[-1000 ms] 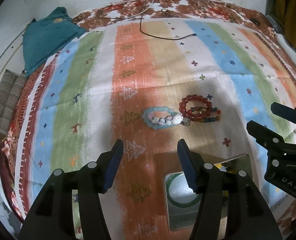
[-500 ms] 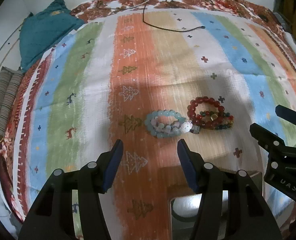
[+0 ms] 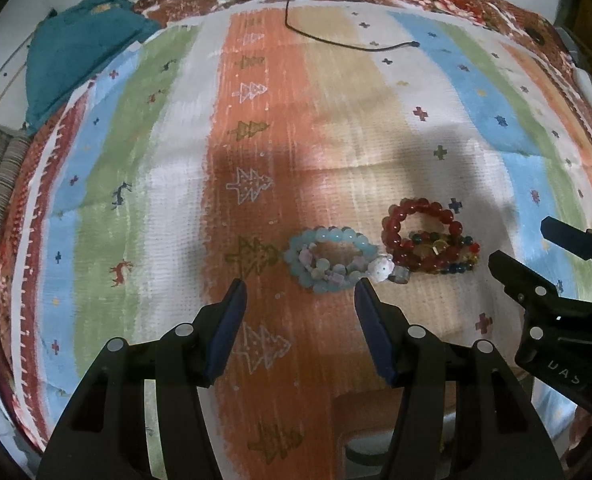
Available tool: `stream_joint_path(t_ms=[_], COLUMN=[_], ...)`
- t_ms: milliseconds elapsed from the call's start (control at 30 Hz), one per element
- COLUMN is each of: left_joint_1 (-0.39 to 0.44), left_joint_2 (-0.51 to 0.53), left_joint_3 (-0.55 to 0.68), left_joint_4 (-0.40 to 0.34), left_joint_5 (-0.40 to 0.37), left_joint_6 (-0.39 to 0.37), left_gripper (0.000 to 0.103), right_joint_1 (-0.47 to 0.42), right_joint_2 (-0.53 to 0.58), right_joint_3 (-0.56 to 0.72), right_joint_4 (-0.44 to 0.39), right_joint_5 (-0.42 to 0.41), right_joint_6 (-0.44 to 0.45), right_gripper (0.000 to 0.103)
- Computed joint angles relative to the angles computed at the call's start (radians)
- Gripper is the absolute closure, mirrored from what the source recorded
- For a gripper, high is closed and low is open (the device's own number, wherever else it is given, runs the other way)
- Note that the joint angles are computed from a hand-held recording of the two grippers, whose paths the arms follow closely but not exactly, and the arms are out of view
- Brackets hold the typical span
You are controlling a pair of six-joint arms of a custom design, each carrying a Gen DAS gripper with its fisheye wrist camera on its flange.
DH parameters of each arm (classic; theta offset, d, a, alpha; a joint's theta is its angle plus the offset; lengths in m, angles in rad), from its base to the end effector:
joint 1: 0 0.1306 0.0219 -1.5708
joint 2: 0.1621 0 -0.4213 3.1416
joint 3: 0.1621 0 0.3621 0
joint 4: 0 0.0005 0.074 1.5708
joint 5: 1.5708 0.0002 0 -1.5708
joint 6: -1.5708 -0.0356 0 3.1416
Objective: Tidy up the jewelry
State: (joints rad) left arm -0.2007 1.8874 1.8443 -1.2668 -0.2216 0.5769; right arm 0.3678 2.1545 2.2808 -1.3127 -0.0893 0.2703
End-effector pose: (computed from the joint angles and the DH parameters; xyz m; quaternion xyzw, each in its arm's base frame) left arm 0.5949 -0.1136 0.3838 -0.1984 0.9654 0.0524 0.1612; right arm 0.6596 0.2570 0.3841 -0.3157 0.9284 0.0531 0.1885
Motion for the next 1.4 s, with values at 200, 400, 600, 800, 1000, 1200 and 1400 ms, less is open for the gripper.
stream_joint_path(t_ms=[200, 400, 600, 800, 1000, 1200, 1400], left_joint_1=[0.016, 0.025, 0.03, 0.039, 0.043, 0.044, 0.04], left_joint_2=[0.018, 0.041, 0.065, 0.085, 0.111, 0.128, 0.138], left_joint_3=[0.005, 0.017, 0.039, 0.057, 0.081, 0.097, 0.107], left_joint_4=[0.006, 0.008, -0.008, -0.015, -0.025, -0.032, -0.044], left_joint_5=[0.024, 0.047, 0.055, 0.077, 0.081, 0.074, 0.066], left_joint_6=[-0.007, -0.026, -0.042, -0.053, -0.062, -0.064, -0.078], left_gripper=[0.047, 0.052, 0.063, 0.072, 0.076, 0.083, 0.084], right_joint_1=[-0.004, -0.002, 0.008, 0.014, 0.018, 0.02, 0.025], right_joint_2=[0.044, 0.085, 0.112, 0.143, 0.176, 0.218, 0.235], right_joint_3=[0.05, 0.112, 0.154, 0.195, 0.246, 0.317, 0.331], right_joint_4=[-0.024, -0.06, -0.082, -0.112, -0.136, -0.171, -0.18], right_joint_5=[-0.01, -0.011, -0.005, -0.002, 0.012, 0.013, 0.034], right_joint_6=[-0.009, -0.013, -0.003, 0.004, 0.005, -0.008, -0.004], right_gripper=[0.031, 0.031, 0.031, 0.035, 0.042, 0.05, 0.057])
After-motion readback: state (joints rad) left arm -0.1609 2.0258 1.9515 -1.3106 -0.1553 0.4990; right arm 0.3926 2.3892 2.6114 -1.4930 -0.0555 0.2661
